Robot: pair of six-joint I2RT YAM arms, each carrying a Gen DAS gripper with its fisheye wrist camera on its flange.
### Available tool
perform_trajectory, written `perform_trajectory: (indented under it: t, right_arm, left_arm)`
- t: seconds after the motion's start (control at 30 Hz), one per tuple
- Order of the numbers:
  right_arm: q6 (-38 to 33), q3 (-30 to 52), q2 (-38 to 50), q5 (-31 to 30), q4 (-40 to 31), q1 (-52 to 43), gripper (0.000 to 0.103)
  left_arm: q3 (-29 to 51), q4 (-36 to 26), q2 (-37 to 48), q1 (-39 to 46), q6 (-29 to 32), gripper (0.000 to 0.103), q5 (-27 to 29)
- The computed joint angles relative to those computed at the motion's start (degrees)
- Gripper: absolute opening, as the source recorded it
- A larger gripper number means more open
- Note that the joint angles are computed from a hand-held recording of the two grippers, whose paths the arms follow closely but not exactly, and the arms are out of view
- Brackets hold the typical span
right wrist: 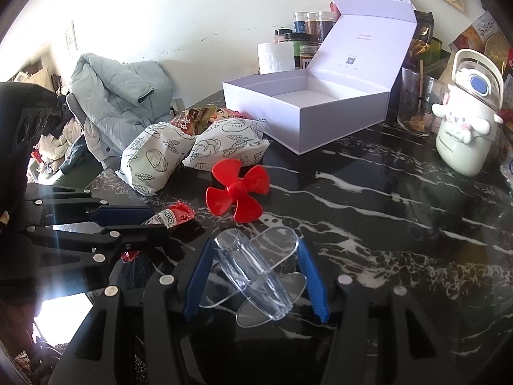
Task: Organize objects
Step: 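Lift and carry both held items toward the open white box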
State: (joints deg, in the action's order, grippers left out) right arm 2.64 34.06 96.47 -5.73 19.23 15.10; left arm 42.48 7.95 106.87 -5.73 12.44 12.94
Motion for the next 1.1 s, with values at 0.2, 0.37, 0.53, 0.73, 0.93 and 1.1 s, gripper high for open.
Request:
perform_trajectory:
  t: [0.2,0.37,0.53,0.73,0.93,1.1]
  right_arm:
    - [-0.08,-0.18,-2.5,-0.62,-1.75,-0.21,0.055]
    - [-0.25,-0.62,-5.57,-0.64,-3.14,-0.42,0.055]
    - [-0.66,-0.9,-8.88,-0.74,-4.99,-0.86,0.055]
    - [-1.84,-1.45,-14.09,-0.23,-7.43,-0.72,0.055]
    - [-1.53,-3.34,-20.51,-0.9,-9.68,-1.08,0.055]
    - [-1.37,-5.31,-25.54,0.53,-11.16,-0.47,0.055]
  left_arm:
    - [-0.61,-0.05,-2.49,-0.74,0.68,0.023,-0.56]
    - [-0.91,-0.66,-4.85,-0.92,0.62,0.023,-0.53]
    - [-1.43,-0.91,-7.31,-0.95,0.07,0.023,-0.17]
    - [-2.46,-1.14,-10.99,-1.27,-0.49,0.023,0.01]
    - [-4.01,-2.35,-15.59,-1.22,-1.17,0.023,1.12]
    - [-5.37,-2.82,-19.19,-2.22,-1.04,0.023,0.29]
